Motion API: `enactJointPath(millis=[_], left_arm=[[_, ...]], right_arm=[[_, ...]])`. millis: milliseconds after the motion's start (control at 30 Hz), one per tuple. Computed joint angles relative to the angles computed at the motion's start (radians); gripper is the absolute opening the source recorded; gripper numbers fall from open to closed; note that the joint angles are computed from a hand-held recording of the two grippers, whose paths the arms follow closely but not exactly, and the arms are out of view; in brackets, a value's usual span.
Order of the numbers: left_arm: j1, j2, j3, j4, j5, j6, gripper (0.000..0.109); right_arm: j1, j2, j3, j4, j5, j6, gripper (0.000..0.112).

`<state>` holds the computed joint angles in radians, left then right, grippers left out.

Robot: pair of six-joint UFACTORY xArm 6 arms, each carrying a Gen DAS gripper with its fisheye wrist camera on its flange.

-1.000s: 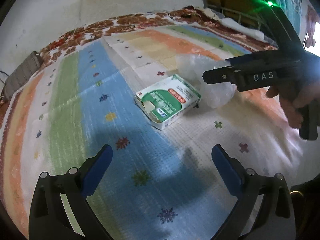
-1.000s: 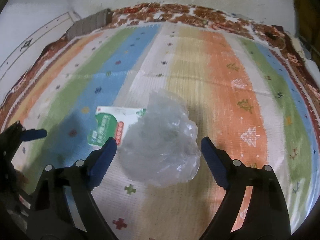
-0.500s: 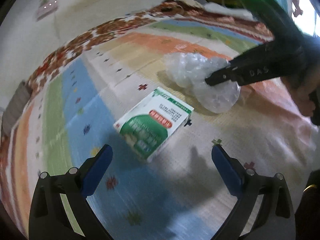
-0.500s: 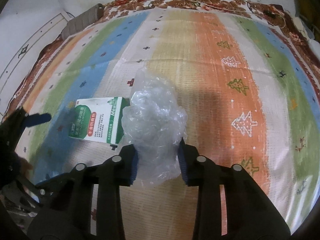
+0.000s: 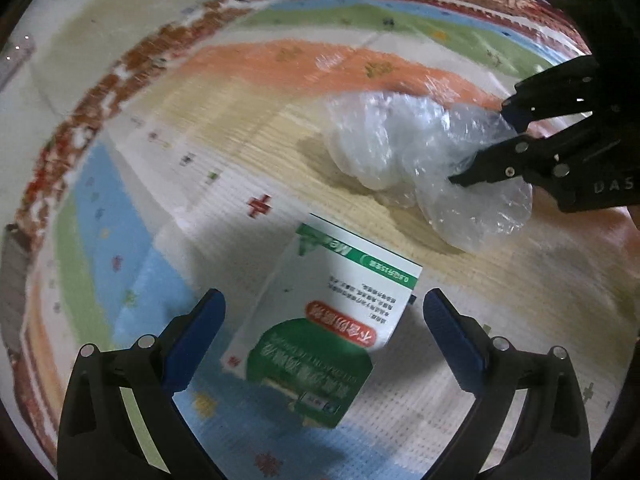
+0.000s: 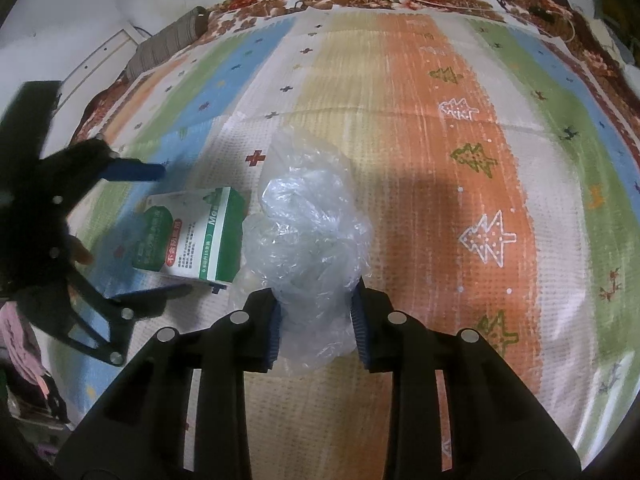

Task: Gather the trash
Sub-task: 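Grasp the crumpled clear plastic bag with right tool while left grasps the white-green eye-drops box, then carry the plastic bag and eye-drops box in both tools over the gold-rimmed bin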

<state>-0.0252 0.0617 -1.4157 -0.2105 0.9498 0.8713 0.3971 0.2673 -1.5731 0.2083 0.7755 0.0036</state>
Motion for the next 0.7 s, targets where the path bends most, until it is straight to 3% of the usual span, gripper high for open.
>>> enactJointPath(millis=[267, 300, 367, 700], left_arm=[[0.013, -0.034, 0.082, -0.005, -0.015, 0.0, 0.097], [0.022, -0.04, 0.088, -0.018, -0.011, -0.03, 0.096], [0.038, -0.061, 0.115, -0.042, -0.021, -0.093, 0.083], [0.071, -0.251, 0.332, -0.088, -0.127, -0.522, 0.078]], right_arm=[[0.006, 0.009, -0.018, -0.034, 0.026, 0.01, 0.027], [0.011, 0.009, -0.025, -0.052, 0.039, 0.01, 0.027], [0.016, 0.0, -0.034, -0.077, 0.063, 0.016, 0.027], [0.046, -0.059, -0.017, -0.162, 0.156, 0.064, 0.026]])
